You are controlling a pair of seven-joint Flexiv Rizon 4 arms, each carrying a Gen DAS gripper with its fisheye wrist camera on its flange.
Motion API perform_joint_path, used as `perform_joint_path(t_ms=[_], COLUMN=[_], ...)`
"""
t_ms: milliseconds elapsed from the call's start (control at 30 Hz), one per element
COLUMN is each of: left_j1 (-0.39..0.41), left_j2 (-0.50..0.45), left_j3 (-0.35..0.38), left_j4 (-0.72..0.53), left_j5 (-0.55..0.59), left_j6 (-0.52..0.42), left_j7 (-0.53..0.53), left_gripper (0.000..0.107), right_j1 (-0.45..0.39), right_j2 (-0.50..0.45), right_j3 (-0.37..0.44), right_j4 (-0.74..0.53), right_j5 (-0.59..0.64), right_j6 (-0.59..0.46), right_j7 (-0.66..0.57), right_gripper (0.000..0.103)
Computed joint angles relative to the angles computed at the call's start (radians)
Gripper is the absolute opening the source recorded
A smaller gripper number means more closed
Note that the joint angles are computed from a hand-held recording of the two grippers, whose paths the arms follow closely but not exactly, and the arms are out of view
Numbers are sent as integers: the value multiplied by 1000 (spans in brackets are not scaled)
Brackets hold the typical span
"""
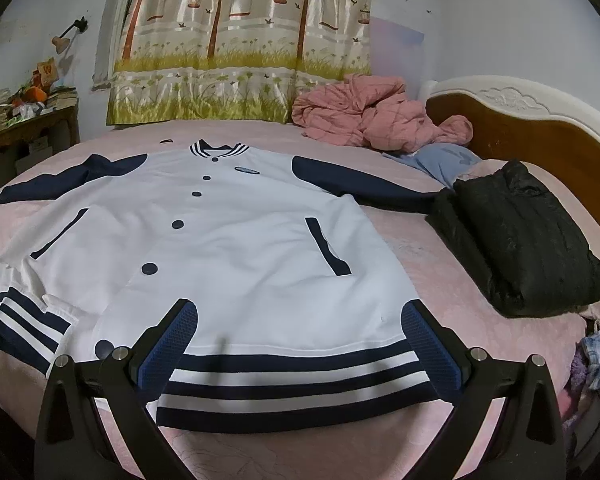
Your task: Fold large clothes
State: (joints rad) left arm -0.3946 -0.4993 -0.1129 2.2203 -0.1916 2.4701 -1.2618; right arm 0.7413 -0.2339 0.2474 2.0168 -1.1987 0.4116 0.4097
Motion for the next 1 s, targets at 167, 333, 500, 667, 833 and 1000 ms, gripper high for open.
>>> perform_joint_path(t_ms=[167, 333, 500, 667, 833, 1000], left_j1=[52, 34, 107, 224, 348, 584], left_j2=[3, 31, 5, -57, -103, -146], left_j3=[-20, 42, 51, 14, -59, -218], left_j4=[9, 27, 57, 51, 51, 13], left_j5=[100, 15, -30, 22, 222, 505], left_j6=[66, 111, 108, -86, -126, -168], left_j7=[-69, -15, -16, -120, -282, -494], left_gripper=[88, 86, 86, 64, 37, 53], right_j1=[-45, -128, -147, -202, -249, -207], right_j2=[52, 161, 230, 238, 187, 113], right_j3=[-11, 7, 48, 33, 2, 17], right_j4=[73, 194, 309, 391, 412, 382], right_j5=[-110, -244, -201, -258, -434, -428], right_j6=[132, 219, 124, 250, 343, 238], right_j7=[127, 270, 300, 428, 614, 627], right_gripper=[103, 103, 103, 98, 81, 80])
